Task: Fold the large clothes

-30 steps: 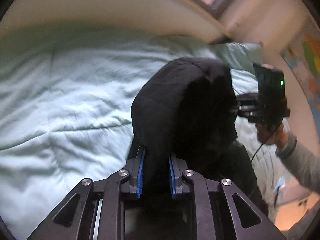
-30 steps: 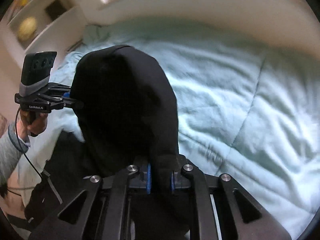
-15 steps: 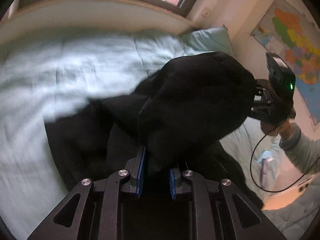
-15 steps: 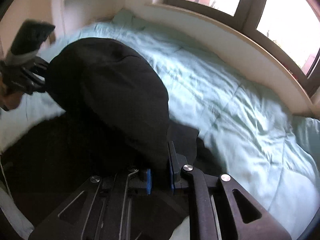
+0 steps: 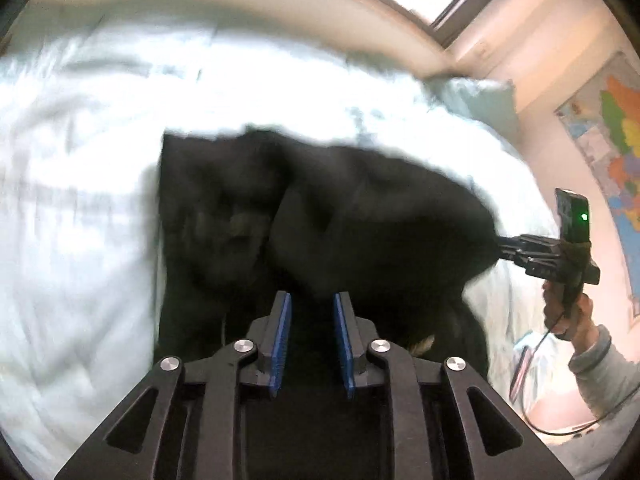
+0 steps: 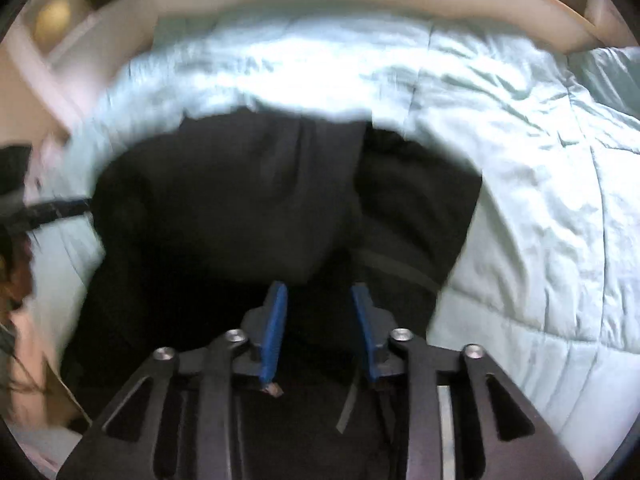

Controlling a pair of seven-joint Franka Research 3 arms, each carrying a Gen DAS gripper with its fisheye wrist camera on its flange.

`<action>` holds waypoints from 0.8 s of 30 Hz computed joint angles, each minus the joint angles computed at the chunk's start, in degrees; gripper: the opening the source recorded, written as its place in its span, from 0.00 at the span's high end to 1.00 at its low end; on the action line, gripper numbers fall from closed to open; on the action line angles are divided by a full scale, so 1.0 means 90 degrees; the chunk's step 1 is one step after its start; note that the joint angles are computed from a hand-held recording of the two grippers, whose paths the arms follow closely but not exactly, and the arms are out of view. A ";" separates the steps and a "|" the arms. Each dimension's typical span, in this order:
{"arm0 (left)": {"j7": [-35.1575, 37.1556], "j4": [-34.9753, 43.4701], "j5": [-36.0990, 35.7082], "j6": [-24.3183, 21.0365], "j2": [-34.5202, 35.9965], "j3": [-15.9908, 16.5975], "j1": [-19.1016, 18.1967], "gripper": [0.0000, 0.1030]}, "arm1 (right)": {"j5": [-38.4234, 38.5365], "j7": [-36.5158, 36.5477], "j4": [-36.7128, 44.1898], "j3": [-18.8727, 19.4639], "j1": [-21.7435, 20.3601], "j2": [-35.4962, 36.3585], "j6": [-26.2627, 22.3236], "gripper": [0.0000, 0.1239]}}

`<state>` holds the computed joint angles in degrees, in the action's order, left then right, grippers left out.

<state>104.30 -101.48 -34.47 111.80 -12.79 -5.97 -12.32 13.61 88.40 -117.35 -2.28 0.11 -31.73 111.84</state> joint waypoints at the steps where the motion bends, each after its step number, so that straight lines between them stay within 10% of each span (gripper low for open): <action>1: -0.0016 0.0402 -0.0118 0.0092 0.0292 -0.0039 -0.0053 0.68 | 0.0218 0.0007 0.0181 -0.0086 0.0044 0.0122 0.0191 0.55; 5: -0.0716 0.2237 -0.0023 0.0072 0.1804 -0.0477 -0.0137 0.53 | 0.1346 0.0118 0.0883 -0.0228 0.0406 0.0918 0.1016 0.53; 9: -0.1138 0.3232 -0.0017 -0.0741 0.2919 -0.0929 0.0009 0.53 | 0.0877 0.0953 0.1314 0.0085 0.0387 0.1661 0.0617 0.53; 12: -0.1267 0.2548 0.0247 -0.1294 0.2808 -0.1061 0.0105 0.53 | 0.0963 0.0802 0.0539 0.0147 0.0583 0.1473 0.0285 0.53; 15: -0.1402 0.1387 0.0801 -0.0949 0.2445 -0.1038 0.0003 0.66 | 0.0325 0.0999 -0.0407 0.0432 0.0623 0.1286 0.0421 0.54; 24: -0.0805 0.0394 0.0037 -0.0303 0.1218 -0.0844 -0.0028 0.62 | 0.0559 0.1024 -0.0997 0.0310 0.0795 0.0182 0.0964 0.54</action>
